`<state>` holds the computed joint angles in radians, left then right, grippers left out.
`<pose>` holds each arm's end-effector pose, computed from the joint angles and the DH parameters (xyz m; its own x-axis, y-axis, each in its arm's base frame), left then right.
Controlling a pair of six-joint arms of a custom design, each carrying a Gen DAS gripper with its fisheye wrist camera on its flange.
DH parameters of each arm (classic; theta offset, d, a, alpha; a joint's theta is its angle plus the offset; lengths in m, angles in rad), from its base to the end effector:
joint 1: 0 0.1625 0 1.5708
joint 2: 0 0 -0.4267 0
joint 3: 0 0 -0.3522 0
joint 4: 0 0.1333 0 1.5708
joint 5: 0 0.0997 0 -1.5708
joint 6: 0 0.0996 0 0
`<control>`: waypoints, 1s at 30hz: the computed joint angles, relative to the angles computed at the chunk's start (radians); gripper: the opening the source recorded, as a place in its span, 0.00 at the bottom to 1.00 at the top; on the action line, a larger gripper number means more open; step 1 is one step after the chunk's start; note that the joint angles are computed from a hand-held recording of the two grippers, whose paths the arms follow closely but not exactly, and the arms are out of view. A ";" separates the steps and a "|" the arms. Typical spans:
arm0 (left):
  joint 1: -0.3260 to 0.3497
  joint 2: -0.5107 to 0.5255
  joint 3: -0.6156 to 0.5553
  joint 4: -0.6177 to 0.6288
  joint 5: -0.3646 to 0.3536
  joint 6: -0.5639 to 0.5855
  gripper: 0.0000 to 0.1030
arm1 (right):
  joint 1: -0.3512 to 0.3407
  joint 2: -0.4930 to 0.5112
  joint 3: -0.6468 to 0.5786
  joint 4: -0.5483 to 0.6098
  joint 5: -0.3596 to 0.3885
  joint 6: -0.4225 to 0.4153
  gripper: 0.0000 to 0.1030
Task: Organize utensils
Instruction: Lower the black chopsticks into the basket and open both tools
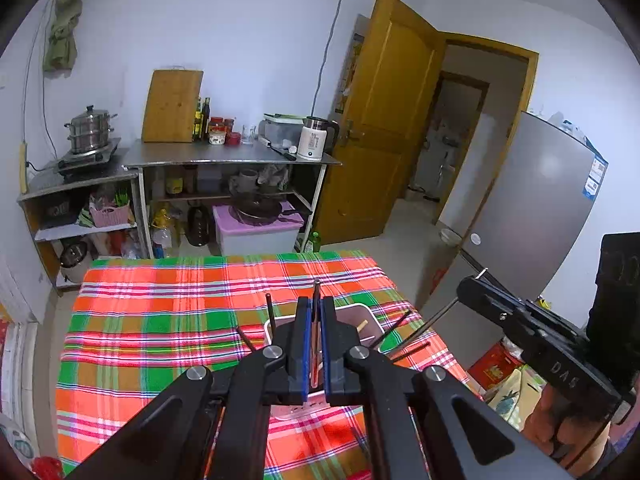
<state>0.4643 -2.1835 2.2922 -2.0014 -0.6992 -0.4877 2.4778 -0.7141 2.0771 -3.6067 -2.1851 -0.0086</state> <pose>-0.1025 -0.2857 0.4441 -0.8433 0.2135 -0.4931 0.5128 0.5941 -0.6197 0.4593 -0.2629 0.0958 -0.7811 -0.4265 0.4561 -0.6227 0.4782 -0.6194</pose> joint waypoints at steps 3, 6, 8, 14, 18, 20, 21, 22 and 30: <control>0.072 0.045 0.022 -0.120 -0.022 0.086 0.04 | -0.014 0.035 -0.025 -0.002 -0.007 -0.015 0.04; 0.140 0.082 0.041 -0.219 -0.057 0.155 0.04 | -0.028 0.062 -0.036 -0.007 -0.012 -0.024 0.04; 0.182 0.104 0.052 -0.276 -0.080 0.193 0.04 | -0.040 0.077 -0.041 -0.011 -0.009 -0.030 0.04; 0.293 0.157 0.089 -0.411 -0.140 0.273 0.04 | -0.064 0.122 -0.047 -0.024 -0.022 -0.055 0.04; 0.342 0.174 0.107 -0.461 -0.171 0.314 0.04 | -0.084 0.138 -0.040 -0.022 -0.015 -0.052 0.04; 0.357 0.181 0.115 -0.476 -0.180 0.326 0.04 | -0.097 0.143 -0.032 -0.020 -0.006 -0.044 0.04; 0.363 0.183 0.120 -0.485 -0.185 0.332 0.04 | -0.102 0.144 -0.030 -0.016 -0.002 -0.042 0.04; 0.364 0.184 0.124 -0.495 -0.182 0.338 0.04 | -0.105 0.148 -0.026 -0.020 -0.007 -0.044 0.04; 0.329 0.145 0.143 -0.488 -0.139 0.327 0.05 | -0.110 0.128 -0.015 -0.003 -0.002 -0.042 0.07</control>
<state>0.7931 -2.0388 2.4356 -2.4896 -0.8382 -0.1607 2.3682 -0.5865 2.0621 -3.6102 -2.1876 -0.0508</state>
